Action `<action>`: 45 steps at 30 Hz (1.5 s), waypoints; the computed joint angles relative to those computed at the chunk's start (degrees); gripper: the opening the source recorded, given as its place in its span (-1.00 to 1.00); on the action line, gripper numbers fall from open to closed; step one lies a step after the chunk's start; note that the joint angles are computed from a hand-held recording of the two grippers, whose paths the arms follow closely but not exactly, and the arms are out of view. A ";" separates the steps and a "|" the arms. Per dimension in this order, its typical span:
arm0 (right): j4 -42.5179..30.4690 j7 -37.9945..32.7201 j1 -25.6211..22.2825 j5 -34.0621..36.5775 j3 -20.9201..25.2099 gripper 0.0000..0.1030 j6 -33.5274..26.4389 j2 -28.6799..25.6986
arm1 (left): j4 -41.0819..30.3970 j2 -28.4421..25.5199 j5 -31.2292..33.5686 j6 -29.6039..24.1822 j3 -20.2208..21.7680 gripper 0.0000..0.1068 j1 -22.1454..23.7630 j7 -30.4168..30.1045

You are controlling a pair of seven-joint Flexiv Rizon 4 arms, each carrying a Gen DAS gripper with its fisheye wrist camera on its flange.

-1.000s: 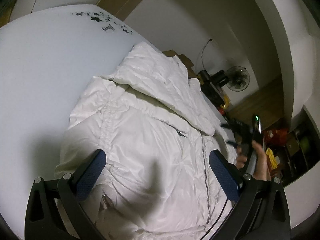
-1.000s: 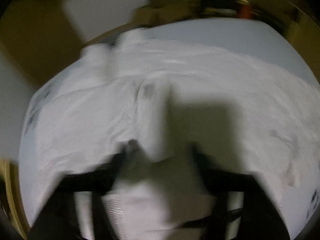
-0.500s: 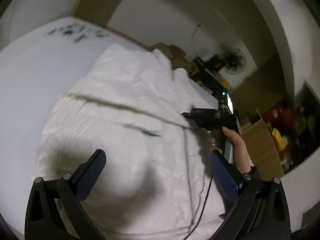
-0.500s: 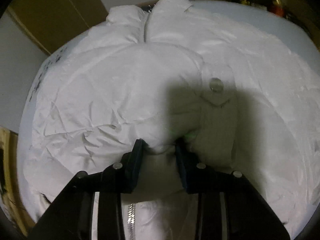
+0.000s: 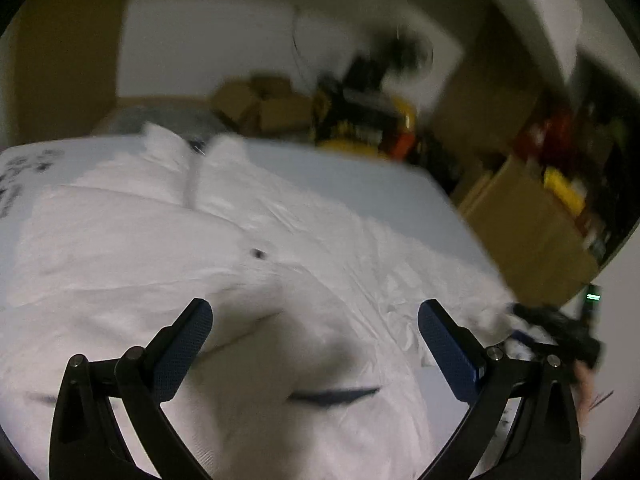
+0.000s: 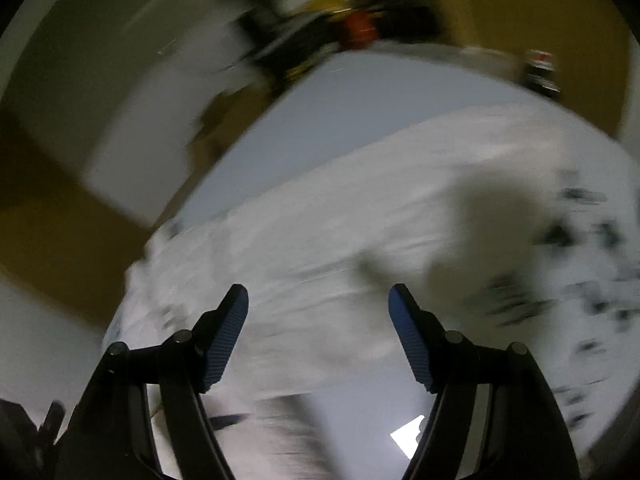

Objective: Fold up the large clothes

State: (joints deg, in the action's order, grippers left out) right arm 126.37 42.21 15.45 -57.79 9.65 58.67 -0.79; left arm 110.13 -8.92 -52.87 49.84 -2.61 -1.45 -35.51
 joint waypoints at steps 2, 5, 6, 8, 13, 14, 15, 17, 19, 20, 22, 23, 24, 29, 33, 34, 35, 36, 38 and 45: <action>3.94 1.65 -1.06 3.32 0.57 0.42 -2.03 3.81 | -4.25 -5.49 6.56 0.85 -1.45 0.92 -1.78 -5.15; 8.77 5.24 -3.96 4.33 0.55 0.42 -1.27 7.03 | -8.44 -11.46 12.44 1.07 -2.74 0.92 -2.87 -10.51; 9.70 5.19 -5.10 4.66 0.13 0.40 -0.03 7.64 | -10.01 -13.57 14.16 0.84 -3.12 0.92 -3.04 -11.97; 12.66 6.09 -7.73 4.20 -0.44 0.16 3.83 8.58 | -11.54 -16.37 16.60 2.01 -3.61 0.92 -3.33 -14.94; 16.75 4.65 -12.88 3.81 -1.26 -0.02 11.98 9.11 | -11.26 -18.52 17.26 5.49 -6.43 0.92 -2.64 -12.32; 17.49 4.41 -13.25 3.99 -1.52 -0.02 12.72 9.41 | -11.31 -18.85 17.81 6.35 -6.63 0.92 -2.73 -11.95; 17.89 6.13 -13.42 1.33 -2.58 -0.02 14.59 8.77 | -11.76 -19.32 18.37 6.52 -6.75 0.92 -2.80 -12.11; 18.65 9.07 -17.18 -2.43 -1.55 -0.02 17.48 9.53 | -12.79 -20.46 19.78 6.73 -6.60 0.92 -3.01 -13.08; 18.45 12.92 -19.59 -8.30 -2.15 -0.02 20.01 8.69 | -13.18 -20.89 21.07 7.63 -6.62 0.92 -3.10 -13.23; 18.05 15.05 -20.46 -11.11 -2.48 -0.02 20.68 8.10 | -12.92 -21.11 21.55 8.89 -6.85 0.92 -3.15 -12.68; 16.70 18.62 -22.34 -17.24 -4.32 -0.07 22.01 6.32 | -12.31 -21.14 22.66 10.84 -7.01 0.92 -3.32 -12.12; 16.33 18.73 -22.12 -17.46 -4.50 -0.16 21.18 5.98 | -11.93 -21.21 23.39 12.31 -7.06 0.92 -3.48 -11.61; 15.98 17.44 -21.46 -15.78 -4.49 -0.49 19.92 5.56 | -11.36 -21.18 23.66 13.53 -7.34 0.92 -3.38 -11.11; 14.65 10.86 -17.86 -7.28 -3.06 -0.87 13.83 6.20 | -9.68 -21.16 23.55 17.25 -8.91 0.92 -2.45 -9.64; 9.14 7.23 -13.72 -6.70 1.21 -0.89 1.68 11.21 | -10.59 -20.99 22.27 12.69 -10.21 0.92 -0.82 -8.88; 7.56 6.20 -12.79 -6.89 1.91 -0.89 -0.44 11.63 | -10.88 -20.27 20.75 9.25 -10.56 0.92 0.43 -8.59; 4.78 4.70 -11.39 -7.65 3.18 -0.89 -3.72 11.98 | -10.39 -19.01 18.42 6.53 -10.95 0.92 1.86 -7.78; 1.98 3.29 -9.98 -8.71 4.21 -0.89 -6.52 11.82 | -9.35 -17.42 16.17 4.71 -10.89 0.92 3.01 -6.53; -3.86 1.15 -7.08 -11.67 5.44 -0.89 -9.97 10.11 | -6.41 -13.25 11.51 2.92 -9.85 0.92 5.14 -2.65; -27.51 -9.14 5.58 -17.39 3.77 -0.89 -8.84 -7.22 | 0.46 -3.43 1.69 -4.91 1.03 0.92 11.77 5.62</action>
State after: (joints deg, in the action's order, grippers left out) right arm 98.86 33.07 21.02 -75.18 13.43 49.84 -8.02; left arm 110.59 -12.35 -51.18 44.93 -1.58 10.33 -29.89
